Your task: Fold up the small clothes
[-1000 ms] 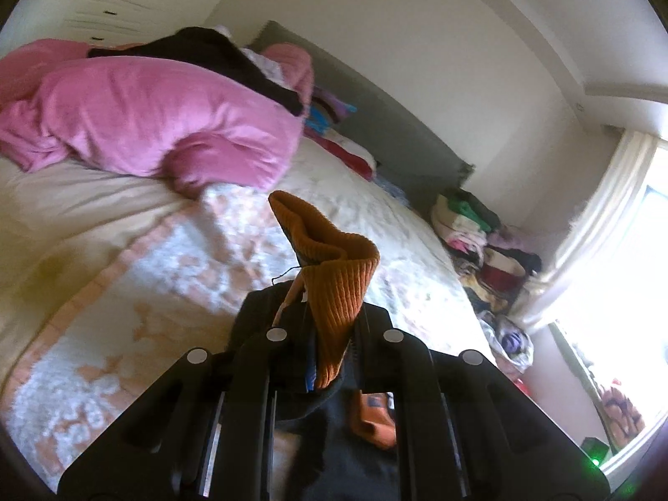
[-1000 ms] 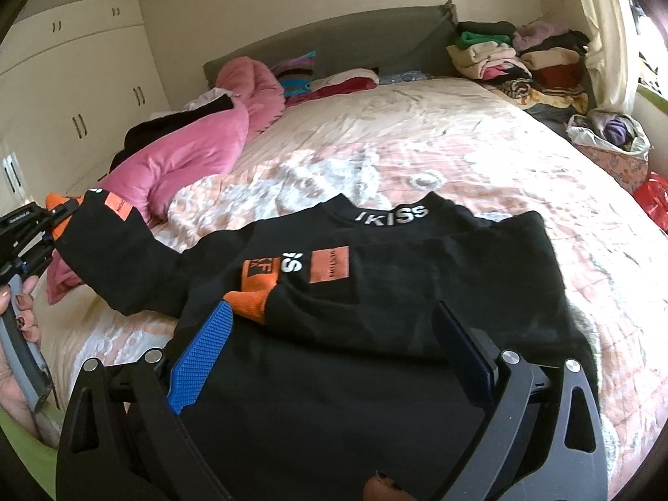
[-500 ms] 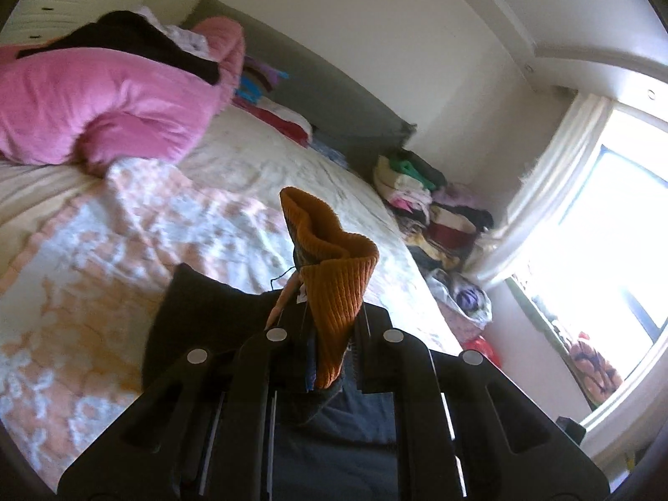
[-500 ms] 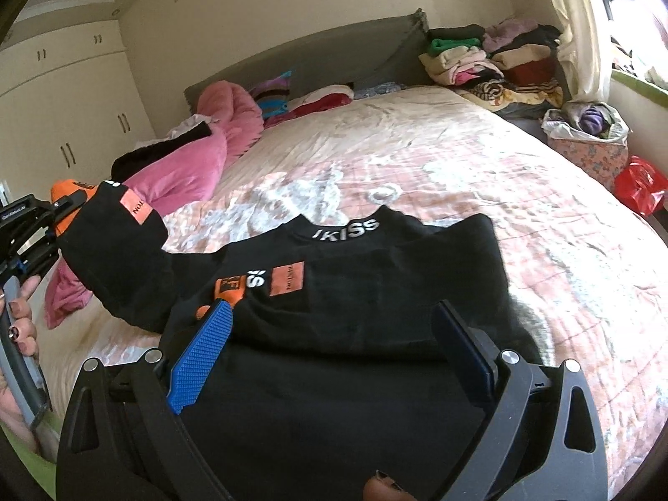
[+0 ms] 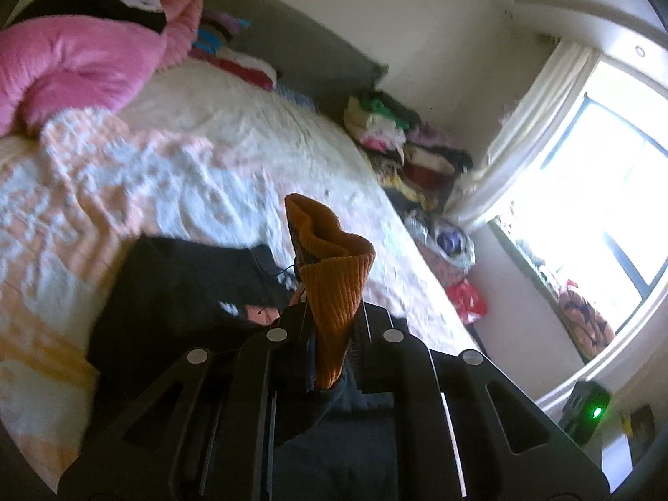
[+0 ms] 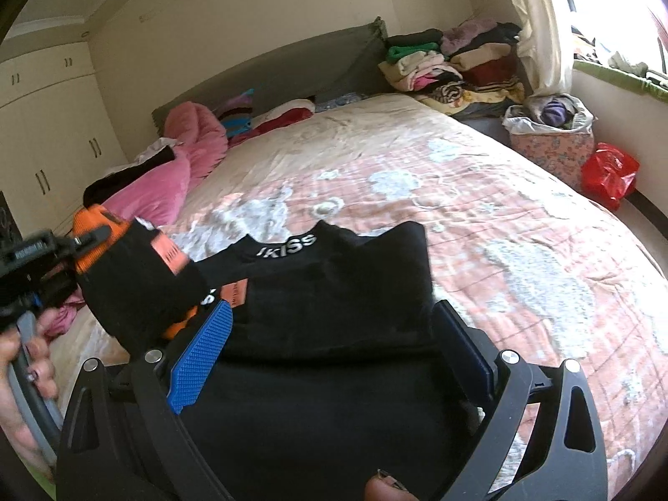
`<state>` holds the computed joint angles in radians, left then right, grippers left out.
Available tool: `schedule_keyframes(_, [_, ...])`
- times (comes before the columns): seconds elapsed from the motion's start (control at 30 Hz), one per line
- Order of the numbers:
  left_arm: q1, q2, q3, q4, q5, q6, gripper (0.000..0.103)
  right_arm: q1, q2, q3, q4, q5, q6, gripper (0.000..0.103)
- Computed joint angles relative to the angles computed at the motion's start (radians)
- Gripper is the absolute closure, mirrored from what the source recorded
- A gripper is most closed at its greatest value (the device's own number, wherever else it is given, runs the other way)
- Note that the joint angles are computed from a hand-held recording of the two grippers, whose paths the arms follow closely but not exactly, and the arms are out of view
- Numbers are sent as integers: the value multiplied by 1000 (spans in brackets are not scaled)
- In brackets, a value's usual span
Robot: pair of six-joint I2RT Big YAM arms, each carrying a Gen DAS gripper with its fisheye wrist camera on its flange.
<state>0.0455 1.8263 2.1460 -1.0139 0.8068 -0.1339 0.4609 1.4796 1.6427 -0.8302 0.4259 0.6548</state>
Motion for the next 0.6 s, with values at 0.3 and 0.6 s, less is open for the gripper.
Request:
schedule_keyframes(0.3, [-52, 31, -34, -176, 15, 217, 91, -33, -30, -55, 7, -45, 50, 8])
schedule_keyframes(0.6, [-37, 47, -19, -253, 41, 331, 34, -49, 2, -45, -11, -130, 85, 9])
